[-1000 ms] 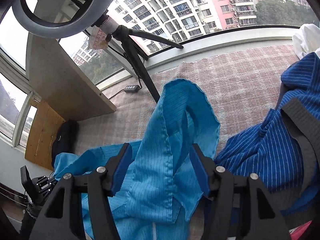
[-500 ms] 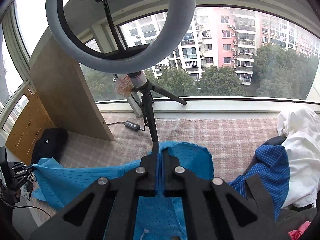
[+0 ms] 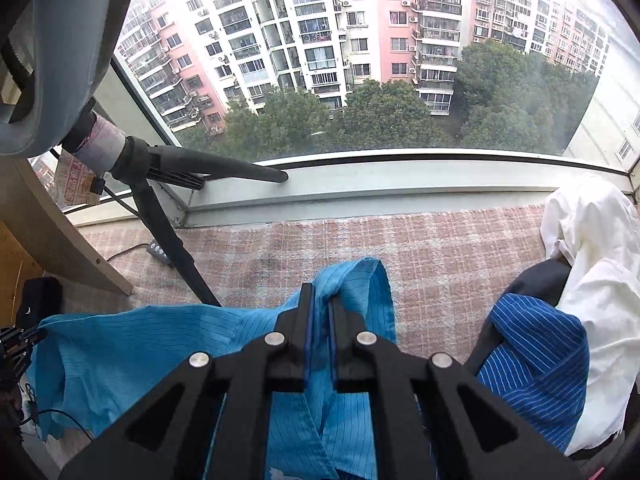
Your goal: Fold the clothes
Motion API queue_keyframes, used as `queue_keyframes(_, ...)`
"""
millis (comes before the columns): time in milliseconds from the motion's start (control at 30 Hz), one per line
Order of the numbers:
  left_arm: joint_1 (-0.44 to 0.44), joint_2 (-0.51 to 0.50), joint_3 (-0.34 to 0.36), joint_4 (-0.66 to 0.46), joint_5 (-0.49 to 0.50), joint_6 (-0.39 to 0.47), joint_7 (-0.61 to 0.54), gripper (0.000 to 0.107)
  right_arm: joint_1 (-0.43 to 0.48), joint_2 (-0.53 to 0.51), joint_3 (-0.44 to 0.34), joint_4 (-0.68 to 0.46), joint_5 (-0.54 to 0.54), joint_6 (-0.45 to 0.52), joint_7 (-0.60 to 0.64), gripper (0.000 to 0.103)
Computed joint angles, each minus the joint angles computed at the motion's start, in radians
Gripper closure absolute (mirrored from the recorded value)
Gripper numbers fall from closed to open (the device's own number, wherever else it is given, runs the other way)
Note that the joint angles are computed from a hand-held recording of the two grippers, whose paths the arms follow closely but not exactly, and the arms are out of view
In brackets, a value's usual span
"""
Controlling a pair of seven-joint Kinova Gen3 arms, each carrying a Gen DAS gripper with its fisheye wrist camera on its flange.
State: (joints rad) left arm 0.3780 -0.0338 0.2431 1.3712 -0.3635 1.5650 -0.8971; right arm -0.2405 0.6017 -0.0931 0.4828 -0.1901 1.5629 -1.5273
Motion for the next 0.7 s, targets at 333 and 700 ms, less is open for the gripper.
queue_keyframes(333, 0.003, -0.176, 0.104, -0.124, -0.038, 0.210, -0.026, 0.101, 0.292, -0.214, -0.116, 0.179, -0.388, 0.019, 0.052, 0.093)
queue_keyframes(700, -0.009, -0.597, 0.122, 0.135, 0.099, 0.398, -0.112, 0.088, 0.201, -0.642, -0.192, 0.513, -0.444, 0.068, 0.027, 0.081)
